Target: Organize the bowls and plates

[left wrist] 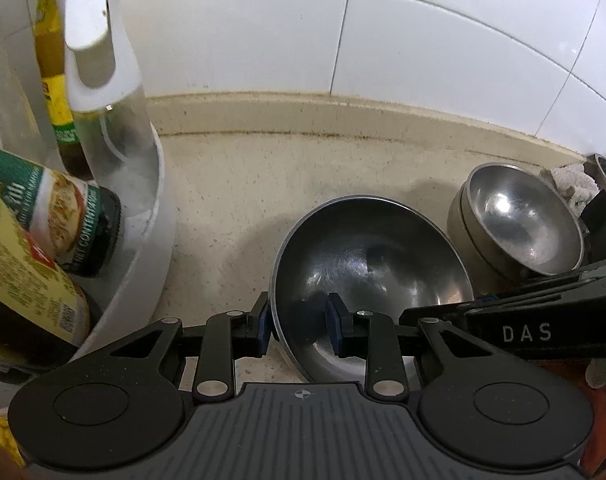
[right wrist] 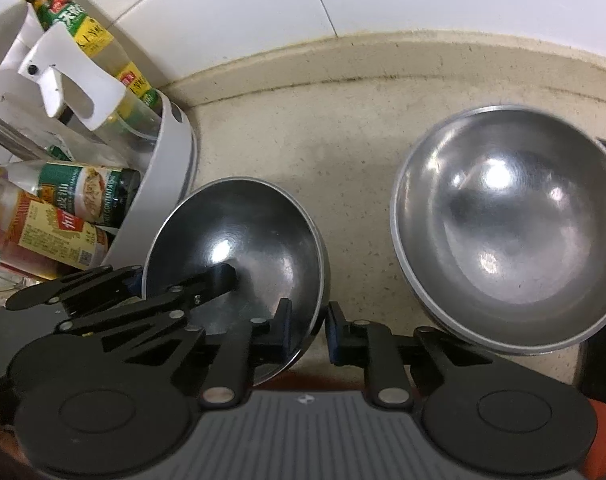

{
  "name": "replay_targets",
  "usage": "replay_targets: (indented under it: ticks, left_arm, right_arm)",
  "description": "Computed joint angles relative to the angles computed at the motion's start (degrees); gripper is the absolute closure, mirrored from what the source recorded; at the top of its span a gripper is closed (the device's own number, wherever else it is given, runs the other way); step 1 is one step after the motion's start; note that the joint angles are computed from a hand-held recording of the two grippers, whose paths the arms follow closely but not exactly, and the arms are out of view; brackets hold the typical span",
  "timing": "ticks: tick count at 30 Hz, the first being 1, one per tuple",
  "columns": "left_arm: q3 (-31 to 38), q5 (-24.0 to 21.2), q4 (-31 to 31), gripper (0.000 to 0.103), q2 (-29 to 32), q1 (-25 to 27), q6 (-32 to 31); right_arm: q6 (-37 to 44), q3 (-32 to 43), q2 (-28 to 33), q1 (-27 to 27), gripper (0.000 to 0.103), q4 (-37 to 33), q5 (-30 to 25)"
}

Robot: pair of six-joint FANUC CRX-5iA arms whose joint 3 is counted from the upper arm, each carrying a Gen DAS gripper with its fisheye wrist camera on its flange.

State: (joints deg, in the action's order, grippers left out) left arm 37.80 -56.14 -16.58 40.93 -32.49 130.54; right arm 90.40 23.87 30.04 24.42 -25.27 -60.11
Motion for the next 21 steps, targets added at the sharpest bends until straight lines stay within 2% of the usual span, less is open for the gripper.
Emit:
replay_targets:
  ticks: [10,21]
  left_arm:
    - [0.7,-0.9,-3.6,0.067,-2.0,-1.7,1.9]
    - [5.3,-1.8,-6.2,0.066,-1.2,-3.9,0.4]
  right_arm:
    - [1.6,-1.6,-3.0,-0.5,0.088,-0.9,1.7]
    - [1.6,-5.1,-7.6,-1.6,0.088,-0.3,4.8]
